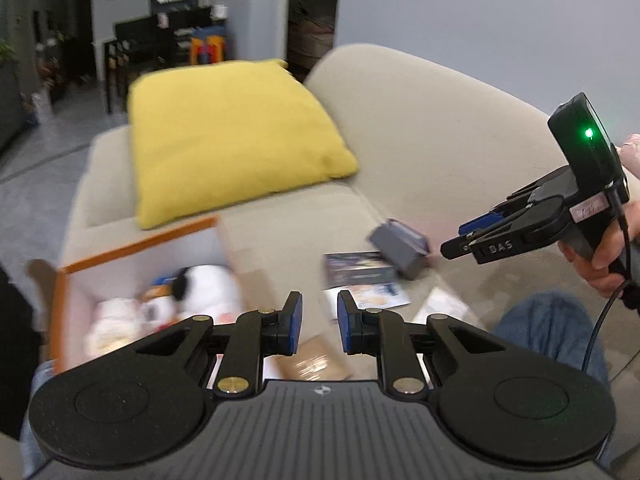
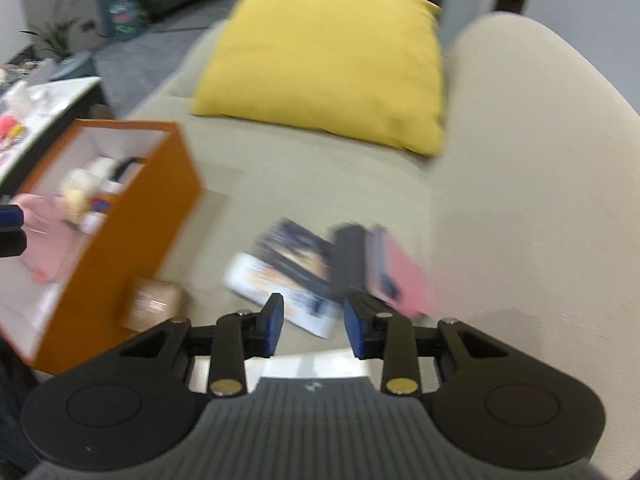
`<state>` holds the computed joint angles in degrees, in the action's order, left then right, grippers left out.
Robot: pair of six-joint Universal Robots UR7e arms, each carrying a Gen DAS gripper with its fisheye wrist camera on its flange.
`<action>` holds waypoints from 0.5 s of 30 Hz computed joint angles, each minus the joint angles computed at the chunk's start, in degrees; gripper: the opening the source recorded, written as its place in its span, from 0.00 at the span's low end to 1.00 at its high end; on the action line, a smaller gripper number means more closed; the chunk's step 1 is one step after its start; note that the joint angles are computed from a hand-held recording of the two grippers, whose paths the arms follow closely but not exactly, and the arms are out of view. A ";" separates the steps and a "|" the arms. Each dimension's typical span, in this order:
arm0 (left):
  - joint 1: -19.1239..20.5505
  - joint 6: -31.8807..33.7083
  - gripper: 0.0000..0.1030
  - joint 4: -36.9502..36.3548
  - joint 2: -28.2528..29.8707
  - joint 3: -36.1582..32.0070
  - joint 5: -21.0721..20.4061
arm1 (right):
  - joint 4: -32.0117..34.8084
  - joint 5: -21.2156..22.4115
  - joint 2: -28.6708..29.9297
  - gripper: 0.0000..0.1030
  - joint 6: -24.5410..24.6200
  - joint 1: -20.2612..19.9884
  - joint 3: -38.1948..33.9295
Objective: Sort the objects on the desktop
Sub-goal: 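Open the left tool and move both tools toward the dark boxes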
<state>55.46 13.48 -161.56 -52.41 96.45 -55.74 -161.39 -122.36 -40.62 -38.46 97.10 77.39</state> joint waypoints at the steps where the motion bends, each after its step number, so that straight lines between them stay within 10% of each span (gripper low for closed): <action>1: 0.01 0.06 0.21 0.30 1.49 -1.36 -0.27 | 0.24 -0.66 0.13 0.34 -0.24 -0.45 -0.57; 11: 2.69 -5.56 0.33 9.93 16.17 -19.89 -4.08 | 10.50 -4.50 5.59 0.32 -3.74 -3.28 -12.45; 15: 4.72 -11.38 0.52 14.59 21.77 -28.67 -7.02 | 17.13 -1.99 8.47 0.33 -0.14 -3.96 -19.99</action>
<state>60.18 2.09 -146.98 -30.64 67.78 -62.76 -144.26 -124.35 -32.15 -38.60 93.14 57.41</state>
